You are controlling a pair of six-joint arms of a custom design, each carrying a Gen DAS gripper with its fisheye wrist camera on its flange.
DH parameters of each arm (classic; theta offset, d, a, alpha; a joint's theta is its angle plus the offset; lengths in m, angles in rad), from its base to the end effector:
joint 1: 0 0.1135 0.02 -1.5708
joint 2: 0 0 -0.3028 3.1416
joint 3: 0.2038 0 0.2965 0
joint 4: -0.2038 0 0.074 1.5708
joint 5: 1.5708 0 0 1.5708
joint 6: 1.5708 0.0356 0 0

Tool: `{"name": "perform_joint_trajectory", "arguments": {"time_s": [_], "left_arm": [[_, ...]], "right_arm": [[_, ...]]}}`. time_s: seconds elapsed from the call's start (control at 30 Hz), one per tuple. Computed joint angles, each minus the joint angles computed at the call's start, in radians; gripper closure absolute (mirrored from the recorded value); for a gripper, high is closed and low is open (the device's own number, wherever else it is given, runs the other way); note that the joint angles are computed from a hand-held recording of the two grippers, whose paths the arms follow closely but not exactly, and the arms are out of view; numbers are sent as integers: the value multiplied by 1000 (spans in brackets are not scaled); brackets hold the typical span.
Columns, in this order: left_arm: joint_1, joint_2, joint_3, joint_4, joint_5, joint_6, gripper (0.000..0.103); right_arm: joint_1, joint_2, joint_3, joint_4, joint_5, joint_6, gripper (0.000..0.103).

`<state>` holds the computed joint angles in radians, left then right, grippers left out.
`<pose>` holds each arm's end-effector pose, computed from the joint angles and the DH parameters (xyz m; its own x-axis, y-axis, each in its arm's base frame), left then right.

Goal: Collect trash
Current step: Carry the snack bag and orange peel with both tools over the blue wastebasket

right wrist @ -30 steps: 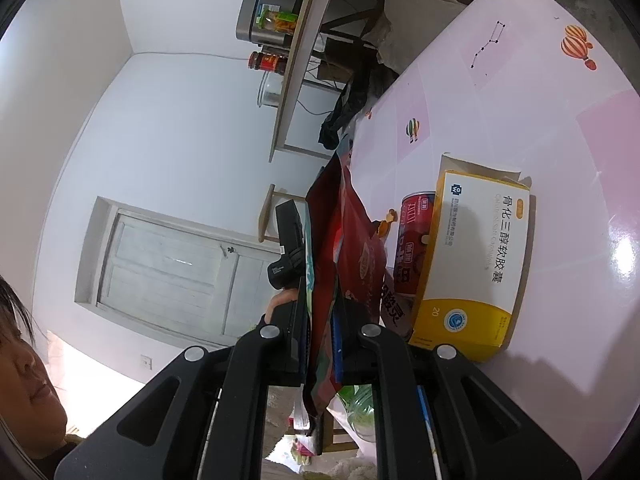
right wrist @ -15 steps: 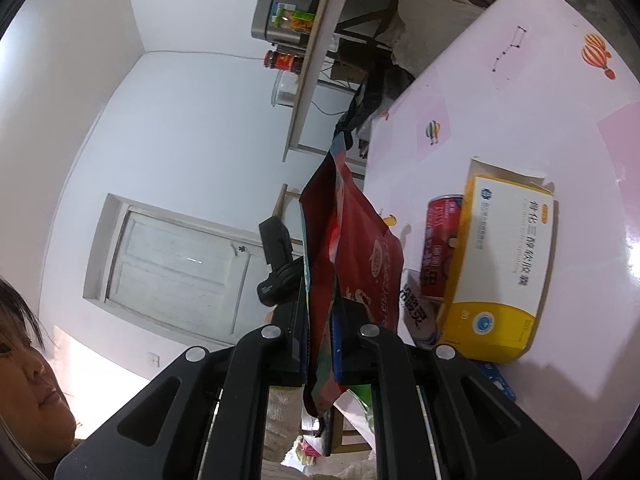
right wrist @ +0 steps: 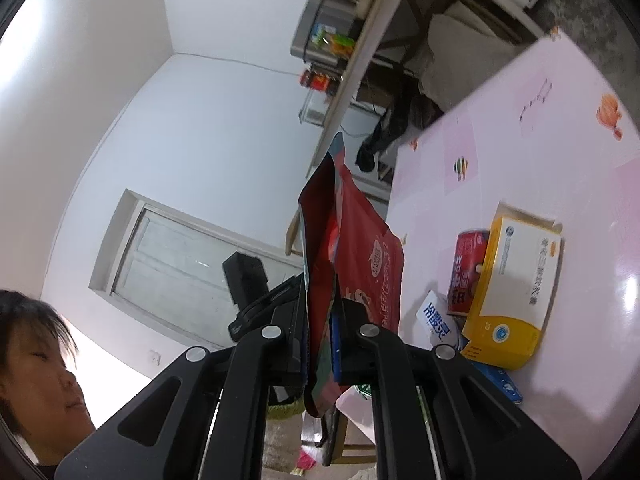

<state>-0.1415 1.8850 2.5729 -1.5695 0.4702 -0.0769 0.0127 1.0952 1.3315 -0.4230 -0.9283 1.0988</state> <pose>0.3611 -0.0677 0.5506 -0.7934 0.0438 -0.6072 0.3511 0.8478 -0.3975 0.2429 0.0316 0.4913 -0.7918 0.5237 -0.3144 -0.1958 0.2700 0.9428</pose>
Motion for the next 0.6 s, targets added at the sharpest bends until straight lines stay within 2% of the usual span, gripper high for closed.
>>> {"name": "perform_joint_trajectory", "arguments": {"time_s": [0.17,0.37,0.5,0.6], "left_arm": [[-65,-80,-62,71,3,-59,97],[-186,-144,-137,159,-17,-128,97],[-294,-119,-84,158,-41,-156,97],[-384,-65,8,134,-65,-169,97]], "right_arm": [[-90,-52,31,-70,-16,-30,95],[-276,-124,59,-214,-85,-85,95],[-433,-169,81,-311,-155,-137,95],[-638,-193,107,-445,-287,-236,95]]}}
